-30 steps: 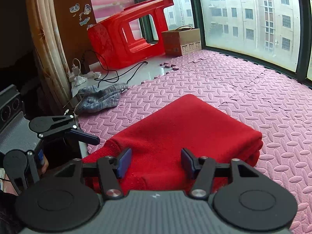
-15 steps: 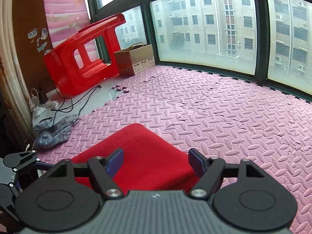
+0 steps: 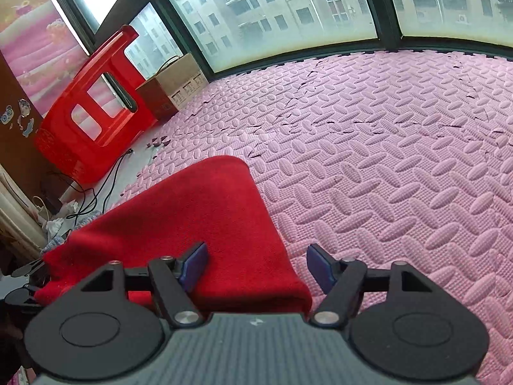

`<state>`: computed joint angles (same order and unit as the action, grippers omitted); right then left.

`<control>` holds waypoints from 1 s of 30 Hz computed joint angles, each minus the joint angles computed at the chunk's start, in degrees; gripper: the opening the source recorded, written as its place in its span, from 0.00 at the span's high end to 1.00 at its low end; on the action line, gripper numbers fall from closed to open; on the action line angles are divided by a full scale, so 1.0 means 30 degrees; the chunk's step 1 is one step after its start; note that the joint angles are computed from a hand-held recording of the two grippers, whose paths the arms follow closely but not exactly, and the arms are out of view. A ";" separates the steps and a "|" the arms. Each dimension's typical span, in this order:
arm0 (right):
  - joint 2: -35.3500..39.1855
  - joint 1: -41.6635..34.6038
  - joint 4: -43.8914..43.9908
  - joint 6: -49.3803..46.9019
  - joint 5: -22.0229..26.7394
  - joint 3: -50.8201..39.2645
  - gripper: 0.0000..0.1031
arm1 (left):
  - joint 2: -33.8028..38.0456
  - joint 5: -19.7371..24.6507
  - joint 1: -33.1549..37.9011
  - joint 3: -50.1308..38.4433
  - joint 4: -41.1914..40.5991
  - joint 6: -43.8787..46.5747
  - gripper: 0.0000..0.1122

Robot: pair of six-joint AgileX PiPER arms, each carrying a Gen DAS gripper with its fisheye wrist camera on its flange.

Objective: Fold clothes

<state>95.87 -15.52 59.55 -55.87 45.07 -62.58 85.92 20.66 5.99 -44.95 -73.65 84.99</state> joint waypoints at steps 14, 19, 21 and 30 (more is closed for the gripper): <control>-0.4651 -0.0793 0.0090 -0.0994 -0.0139 0.4149 0.38 | -0.0653 0.1237 0.1718 -0.1038 0.1548 -0.3220 0.09; -0.5081 0.0143 0.0021 -0.1069 -0.1579 0.3431 0.28 | -0.3101 0.2182 0.1933 -0.0590 0.0191 -0.3412 0.08; -0.4806 0.0729 -0.0038 -0.0796 -0.2347 0.3022 0.27 | -0.3670 0.3762 0.2093 -0.0522 -0.1223 -0.2701 0.08; -0.2781 0.2873 -0.0292 -0.0010 -0.4366 0.0948 0.28 | -0.2073 0.9420 0.0695 -0.1412 -0.4349 -0.1251 0.08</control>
<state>87.53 -6.90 58.67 -55.90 31.97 -59.74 79.70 48.92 8.08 -49.19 -86.70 81.23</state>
